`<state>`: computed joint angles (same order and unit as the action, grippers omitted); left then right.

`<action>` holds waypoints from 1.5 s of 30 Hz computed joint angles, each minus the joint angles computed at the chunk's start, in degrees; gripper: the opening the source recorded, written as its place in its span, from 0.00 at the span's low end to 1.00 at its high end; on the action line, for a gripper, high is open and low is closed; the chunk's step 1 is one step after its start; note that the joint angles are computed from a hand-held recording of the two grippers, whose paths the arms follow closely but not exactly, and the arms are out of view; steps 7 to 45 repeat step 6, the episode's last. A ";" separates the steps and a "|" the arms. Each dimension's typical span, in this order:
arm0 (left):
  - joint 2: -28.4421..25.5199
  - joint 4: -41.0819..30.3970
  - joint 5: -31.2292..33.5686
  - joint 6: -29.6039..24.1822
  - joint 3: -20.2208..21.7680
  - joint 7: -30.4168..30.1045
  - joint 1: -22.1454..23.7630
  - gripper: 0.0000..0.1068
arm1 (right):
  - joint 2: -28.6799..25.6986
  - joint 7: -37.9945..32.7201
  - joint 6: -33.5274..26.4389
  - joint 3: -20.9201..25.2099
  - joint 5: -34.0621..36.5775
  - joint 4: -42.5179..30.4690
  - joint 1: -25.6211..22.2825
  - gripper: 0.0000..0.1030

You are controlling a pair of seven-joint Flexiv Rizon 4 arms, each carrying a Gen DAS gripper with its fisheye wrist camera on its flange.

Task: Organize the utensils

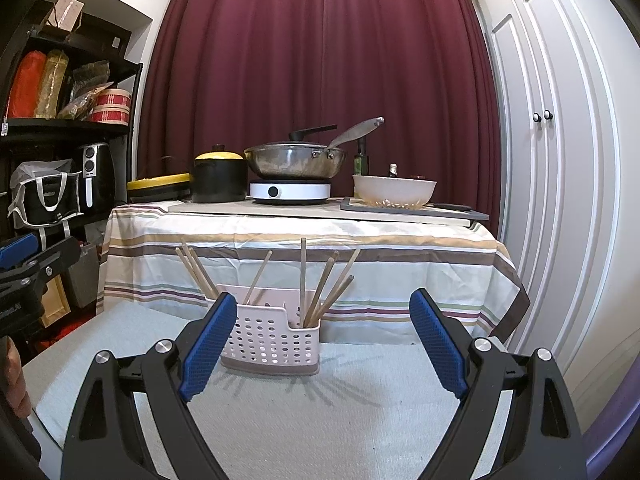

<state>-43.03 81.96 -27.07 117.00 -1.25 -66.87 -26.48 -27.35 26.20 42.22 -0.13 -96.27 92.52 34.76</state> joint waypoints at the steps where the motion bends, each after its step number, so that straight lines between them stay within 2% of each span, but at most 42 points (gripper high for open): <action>1: -0.20 -0.26 -0.14 -0.66 0.11 0.19 -0.01 0.93 | -0.09 0.05 0.12 0.00 0.14 0.03 -0.11 0.83; 6: -2.28 -2.83 -3.68 -5.89 4.29 1.34 -2.38 0.93 | -0.87 -0.31 1.15 -0.13 1.72 -0.02 -0.72 0.83; 45: -2.28 -2.83 -3.68 -5.89 4.29 1.34 -2.38 0.93 | -0.87 -0.31 1.15 -0.13 1.72 -0.02 -0.72 0.83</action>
